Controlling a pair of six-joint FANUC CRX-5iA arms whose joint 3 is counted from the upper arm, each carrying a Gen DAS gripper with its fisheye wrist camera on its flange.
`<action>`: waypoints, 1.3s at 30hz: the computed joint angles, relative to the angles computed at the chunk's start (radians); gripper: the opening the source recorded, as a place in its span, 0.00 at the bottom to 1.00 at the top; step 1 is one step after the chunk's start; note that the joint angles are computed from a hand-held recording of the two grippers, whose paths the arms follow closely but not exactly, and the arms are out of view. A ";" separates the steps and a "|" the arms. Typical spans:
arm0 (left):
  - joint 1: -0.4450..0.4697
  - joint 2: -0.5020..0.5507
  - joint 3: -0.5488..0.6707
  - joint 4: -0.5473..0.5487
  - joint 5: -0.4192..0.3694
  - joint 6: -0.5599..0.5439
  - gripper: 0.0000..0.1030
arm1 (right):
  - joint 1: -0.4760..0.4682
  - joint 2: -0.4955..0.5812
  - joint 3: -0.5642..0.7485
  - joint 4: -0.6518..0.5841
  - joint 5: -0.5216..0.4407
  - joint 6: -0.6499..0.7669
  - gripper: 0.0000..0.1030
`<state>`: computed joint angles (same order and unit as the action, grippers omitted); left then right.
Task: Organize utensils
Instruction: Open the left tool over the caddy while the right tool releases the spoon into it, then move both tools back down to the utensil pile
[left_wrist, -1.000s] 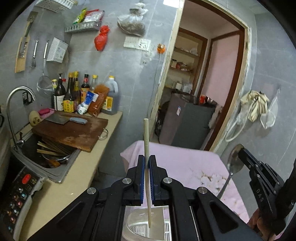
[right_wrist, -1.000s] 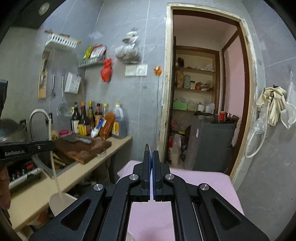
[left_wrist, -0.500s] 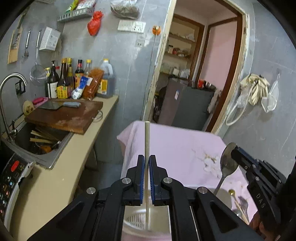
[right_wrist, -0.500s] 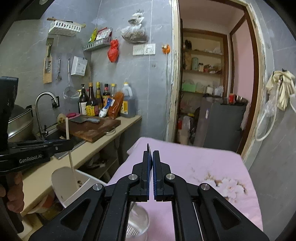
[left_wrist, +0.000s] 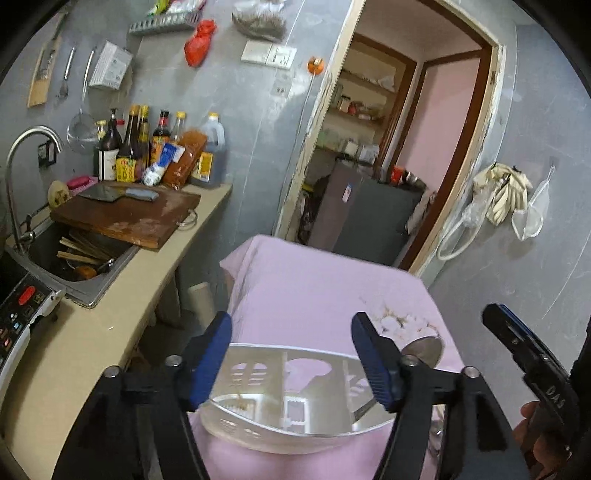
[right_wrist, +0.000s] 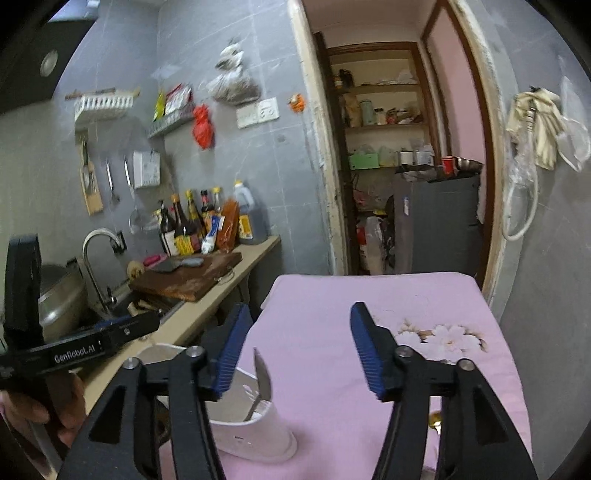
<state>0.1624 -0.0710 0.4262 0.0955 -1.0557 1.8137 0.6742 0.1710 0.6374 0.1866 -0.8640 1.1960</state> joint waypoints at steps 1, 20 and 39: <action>-0.021 0.001 0.013 -0.029 0.000 0.019 0.73 | -0.007 -0.011 -0.008 -0.005 0.006 -0.003 0.66; -0.515 0.058 0.159 -0.575 -0.094 0.355 0.95 | -0.232 -0.242 -0.274 -0.110 0.029 0.126 0.99; -0.489 0.204 0.137 -0.324 -0.156 0.386 0.91 | -0.474 -0.060 -0.149 -0.524 -0.239 0.419 0.80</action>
<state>-0.3262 0.1326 0.5635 -0.2283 -1.2116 2.1998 0.2000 0.1114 0.4882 -0.3378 -1.1033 1.6154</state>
